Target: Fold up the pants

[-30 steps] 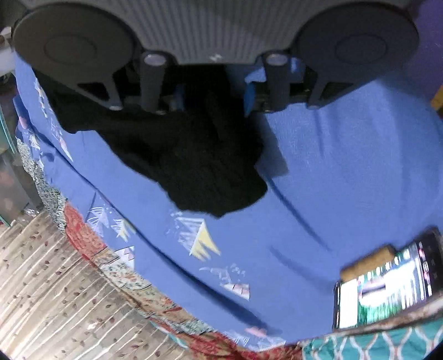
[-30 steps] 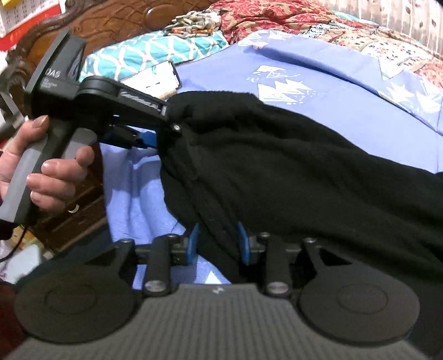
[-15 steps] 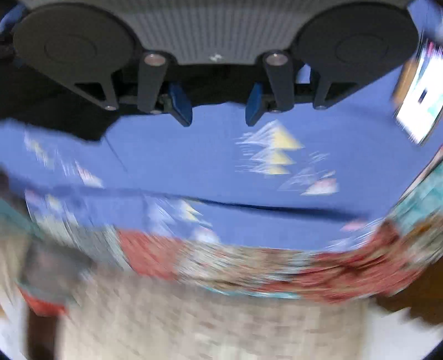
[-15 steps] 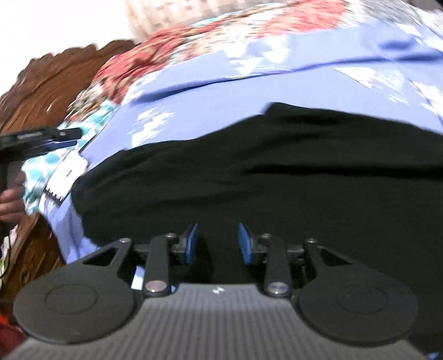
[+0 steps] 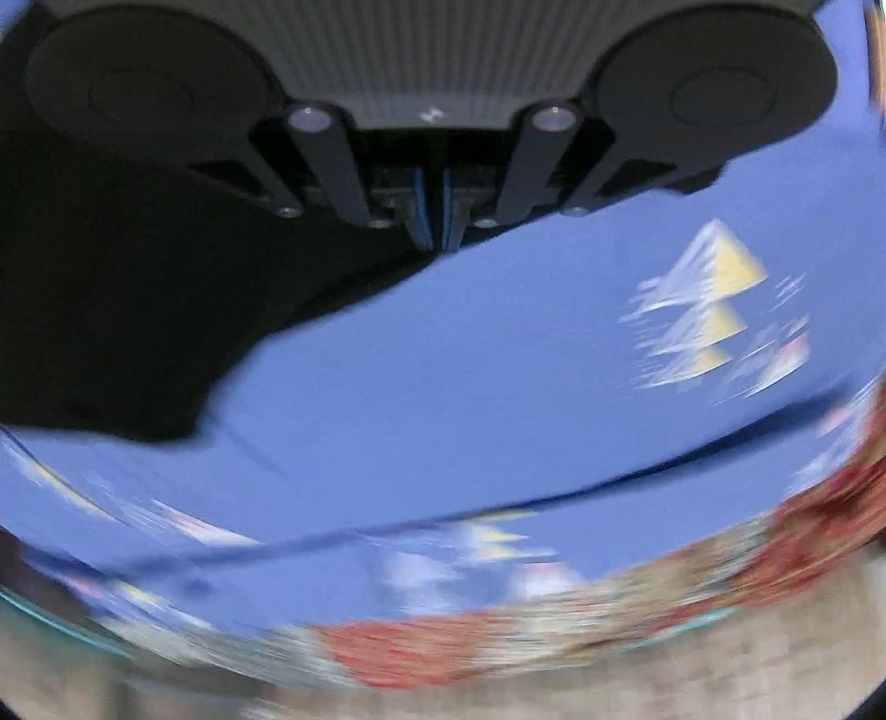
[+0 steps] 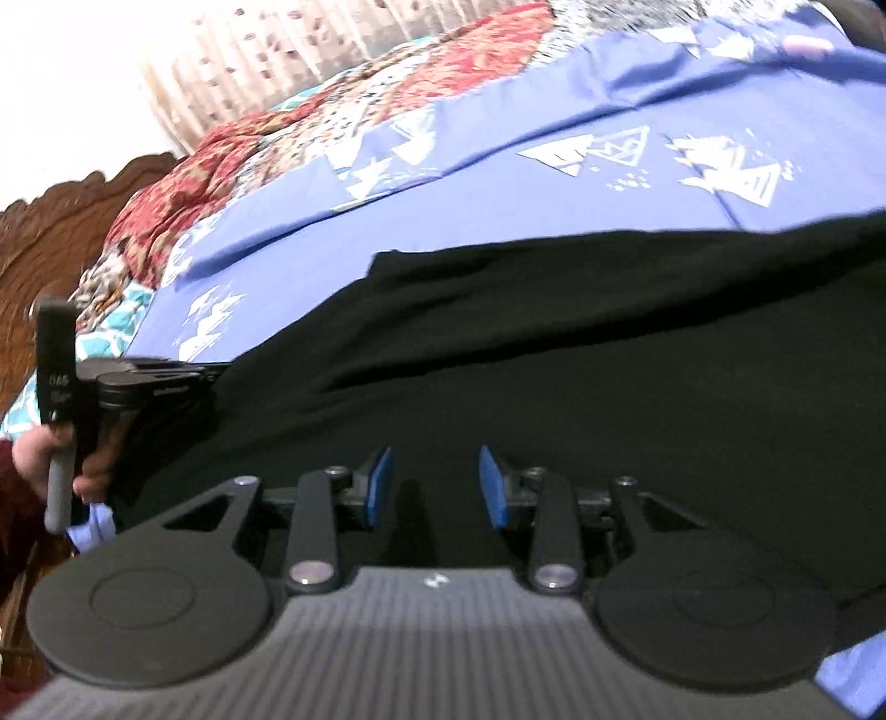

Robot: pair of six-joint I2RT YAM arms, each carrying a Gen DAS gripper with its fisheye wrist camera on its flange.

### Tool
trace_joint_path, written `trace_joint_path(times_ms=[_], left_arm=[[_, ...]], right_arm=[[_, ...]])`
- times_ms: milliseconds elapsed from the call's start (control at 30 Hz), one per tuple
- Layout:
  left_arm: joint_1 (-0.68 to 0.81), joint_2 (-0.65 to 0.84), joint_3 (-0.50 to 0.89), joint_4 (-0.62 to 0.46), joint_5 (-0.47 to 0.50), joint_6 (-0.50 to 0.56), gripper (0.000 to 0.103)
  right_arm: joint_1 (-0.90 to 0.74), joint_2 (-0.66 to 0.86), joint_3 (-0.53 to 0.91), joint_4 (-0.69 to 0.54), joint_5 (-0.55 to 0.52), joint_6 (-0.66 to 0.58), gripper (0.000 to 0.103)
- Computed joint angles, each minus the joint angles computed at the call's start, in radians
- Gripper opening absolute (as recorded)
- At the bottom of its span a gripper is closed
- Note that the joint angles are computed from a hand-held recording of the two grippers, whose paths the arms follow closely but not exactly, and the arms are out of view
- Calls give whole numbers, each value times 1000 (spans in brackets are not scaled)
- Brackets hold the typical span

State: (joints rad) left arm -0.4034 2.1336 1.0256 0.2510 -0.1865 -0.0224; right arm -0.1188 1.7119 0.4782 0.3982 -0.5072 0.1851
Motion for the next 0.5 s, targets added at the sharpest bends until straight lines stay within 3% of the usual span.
trace_joint_path(times_ms=[100,167,267,400,500], left_arm=[[2,55,24,24,-70,-156,6],[-41,107,35,78,-177,-170,6],[-84,134,79,44,-278,-175,9],[-46,92,102,-49,-264,-274,11],[-12,-24,5,-26,-203,-347,11]], right_arm=[[10,28,12,28,8,19,38],[34,40,31,12,36,11,38],[44,27,23,6,62,-8,37],[-1,9,-6,8,30,-39,37],[-51,-13,-20,5,-3,-48,38]])
